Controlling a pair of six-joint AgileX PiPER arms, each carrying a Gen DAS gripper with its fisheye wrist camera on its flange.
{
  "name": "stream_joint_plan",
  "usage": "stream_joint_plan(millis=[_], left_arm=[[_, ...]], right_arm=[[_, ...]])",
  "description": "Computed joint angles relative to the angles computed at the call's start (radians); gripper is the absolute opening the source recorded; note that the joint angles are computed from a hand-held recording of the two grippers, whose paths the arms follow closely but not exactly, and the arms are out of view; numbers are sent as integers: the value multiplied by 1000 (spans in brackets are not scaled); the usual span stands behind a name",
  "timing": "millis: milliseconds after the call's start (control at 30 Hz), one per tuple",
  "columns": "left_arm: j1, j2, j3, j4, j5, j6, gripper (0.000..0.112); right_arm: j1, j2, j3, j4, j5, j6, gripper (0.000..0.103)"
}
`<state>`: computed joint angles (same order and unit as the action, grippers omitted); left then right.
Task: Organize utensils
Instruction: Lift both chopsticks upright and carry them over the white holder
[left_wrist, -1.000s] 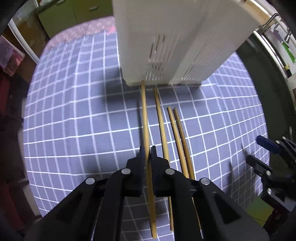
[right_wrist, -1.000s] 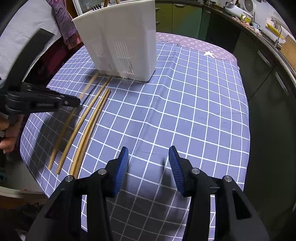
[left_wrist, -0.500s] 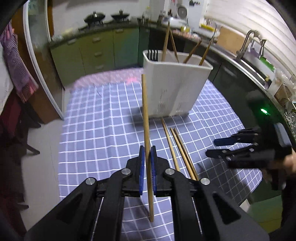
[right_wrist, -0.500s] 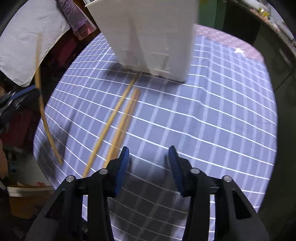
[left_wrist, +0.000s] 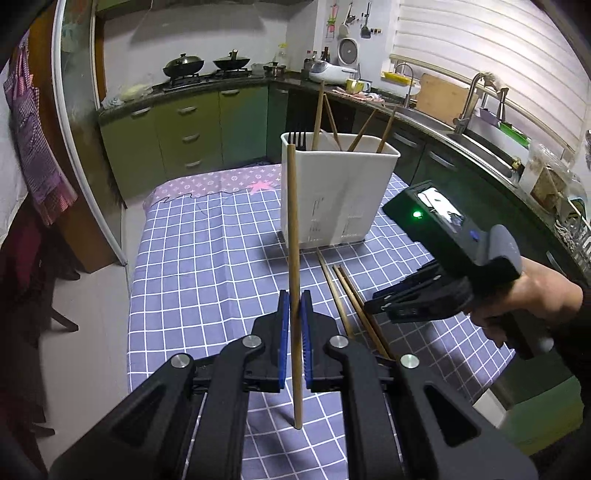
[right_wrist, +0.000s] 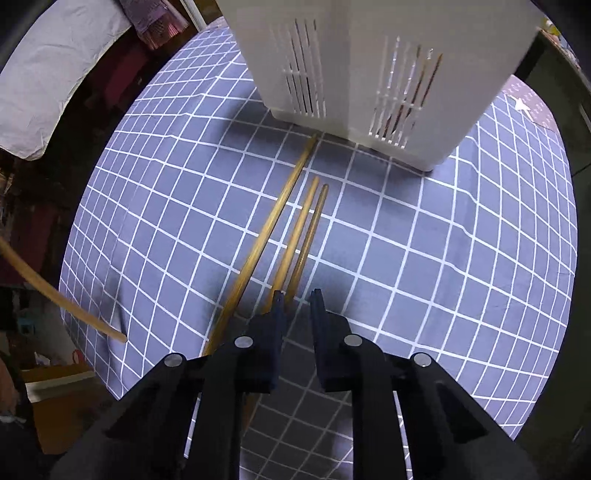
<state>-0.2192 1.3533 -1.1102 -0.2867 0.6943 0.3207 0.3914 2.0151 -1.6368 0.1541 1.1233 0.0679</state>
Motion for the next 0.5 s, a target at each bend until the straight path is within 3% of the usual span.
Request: stream_joint_plan(millis=[500], left_arm=[[29, -33, 27, -37, 0, 55, 6]], right_arm=[[87, 65, -85, -120, 41, 104, 9]])
